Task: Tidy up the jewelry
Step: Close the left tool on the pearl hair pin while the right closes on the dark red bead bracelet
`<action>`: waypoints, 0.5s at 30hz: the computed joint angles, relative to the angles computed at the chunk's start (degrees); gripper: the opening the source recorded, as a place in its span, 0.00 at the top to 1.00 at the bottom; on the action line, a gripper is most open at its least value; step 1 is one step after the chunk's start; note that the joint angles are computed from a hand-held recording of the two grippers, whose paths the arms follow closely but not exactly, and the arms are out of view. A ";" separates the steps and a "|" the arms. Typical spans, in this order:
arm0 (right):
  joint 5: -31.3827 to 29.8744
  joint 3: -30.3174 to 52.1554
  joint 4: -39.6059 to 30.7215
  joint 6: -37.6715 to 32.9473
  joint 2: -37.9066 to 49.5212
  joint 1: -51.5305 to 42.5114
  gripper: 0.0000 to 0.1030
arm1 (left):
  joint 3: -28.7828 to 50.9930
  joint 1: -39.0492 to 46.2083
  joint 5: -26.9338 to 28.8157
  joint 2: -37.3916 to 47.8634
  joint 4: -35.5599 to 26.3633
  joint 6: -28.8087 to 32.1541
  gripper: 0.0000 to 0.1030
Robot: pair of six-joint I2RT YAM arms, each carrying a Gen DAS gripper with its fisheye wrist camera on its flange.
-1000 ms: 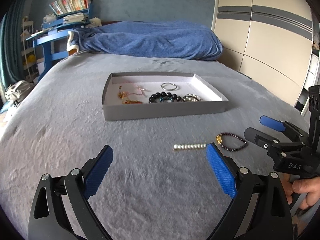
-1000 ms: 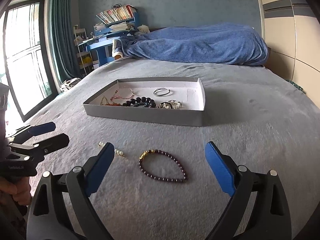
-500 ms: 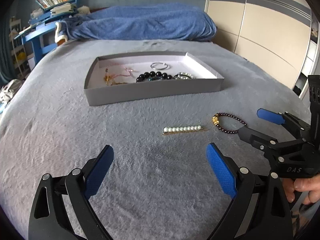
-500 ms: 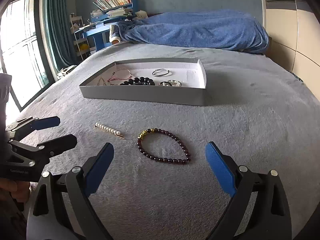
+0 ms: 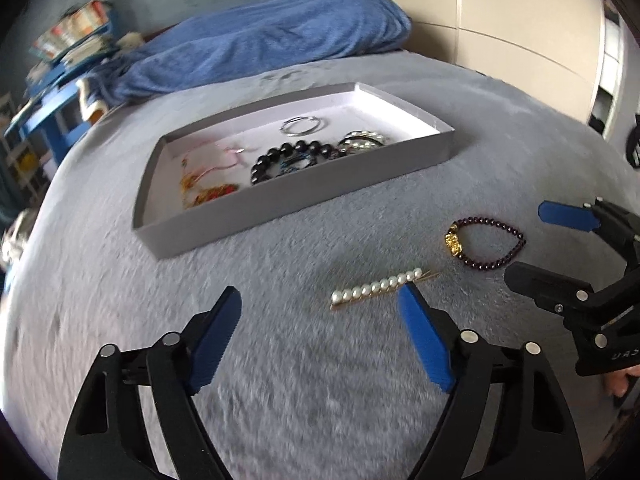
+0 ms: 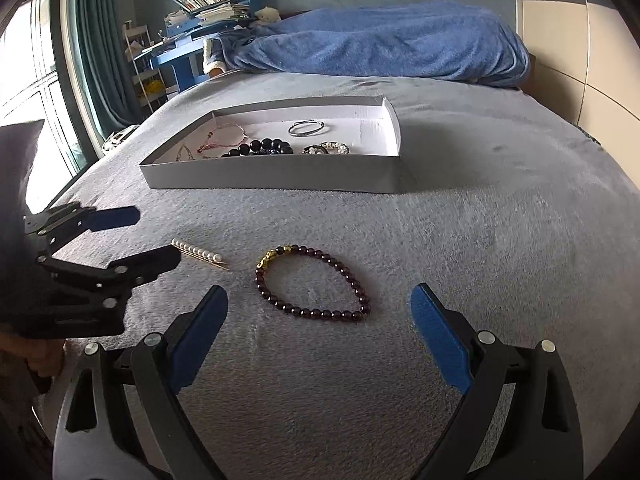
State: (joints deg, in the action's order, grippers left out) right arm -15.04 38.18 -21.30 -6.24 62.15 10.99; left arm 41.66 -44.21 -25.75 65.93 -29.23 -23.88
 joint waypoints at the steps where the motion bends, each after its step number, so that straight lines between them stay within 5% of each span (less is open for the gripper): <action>1: -0.08 0.17 -0.10 0.13 0.37 -0.17 0.11 | -0.12 0.50 1.12 0.18 1.26 1.80 0.22; 8: -0.48 2.01 -1.18 0.93 3.73 -1.10 0.11 | 0.82 1.86 6.03 3.66 5.86 11.58 0.26; 15: 1.65 2.96 -2.14 1.07 5.44 0.41 0.12 | 1.51 2.19 10.86 6.32 5.98 14.77 0.69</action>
